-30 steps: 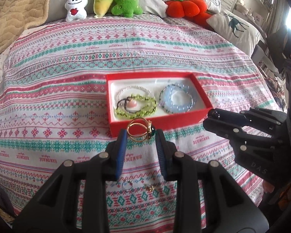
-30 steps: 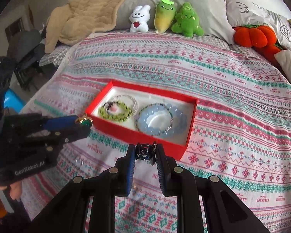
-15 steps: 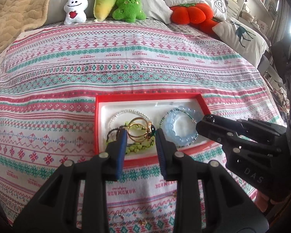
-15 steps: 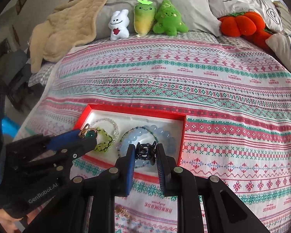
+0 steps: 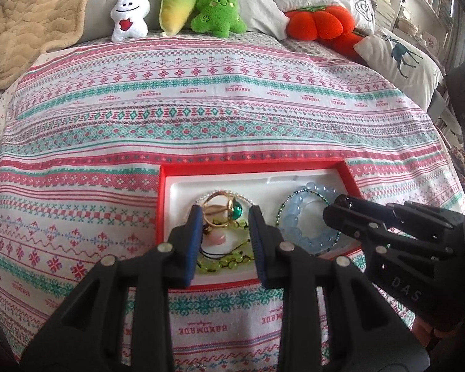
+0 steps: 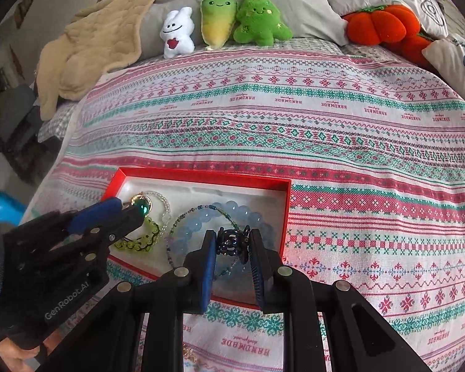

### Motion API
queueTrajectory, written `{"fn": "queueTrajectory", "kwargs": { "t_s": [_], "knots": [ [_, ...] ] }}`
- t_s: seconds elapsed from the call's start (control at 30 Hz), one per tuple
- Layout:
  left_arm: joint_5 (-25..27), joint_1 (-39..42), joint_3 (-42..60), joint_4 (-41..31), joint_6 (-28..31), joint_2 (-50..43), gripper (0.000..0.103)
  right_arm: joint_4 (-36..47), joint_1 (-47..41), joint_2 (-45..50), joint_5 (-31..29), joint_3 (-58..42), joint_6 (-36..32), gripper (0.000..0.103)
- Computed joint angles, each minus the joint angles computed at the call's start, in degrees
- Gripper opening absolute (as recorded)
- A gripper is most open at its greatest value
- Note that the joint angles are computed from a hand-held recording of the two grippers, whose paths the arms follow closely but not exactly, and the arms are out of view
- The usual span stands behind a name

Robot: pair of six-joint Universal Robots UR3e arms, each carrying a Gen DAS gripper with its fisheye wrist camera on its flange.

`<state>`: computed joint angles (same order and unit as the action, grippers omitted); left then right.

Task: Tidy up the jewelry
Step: 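Carry the ornament and gold ring into the red box and open both tools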

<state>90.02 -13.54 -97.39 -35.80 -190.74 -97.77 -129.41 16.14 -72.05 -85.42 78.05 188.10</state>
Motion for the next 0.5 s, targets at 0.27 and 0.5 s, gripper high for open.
{"fn": "queueTrajectory", "kwargs": {
  "t_s": [0.27, 0.5],
  "knots": [
    [1.3, -0.3, -0.4, -1.4, 1.1, 2.1, 0.044, 1.3, 0.2, 0.9, -0.3, -1.9, 0.1, 0.024],
    [1.9, 0.1, -2.0, -2.3, 1.9, 5.1, 0.058, 0.2, -0.2, -2.1, 1.3, -0.2, 0.3, 0.062]
  ]
}}
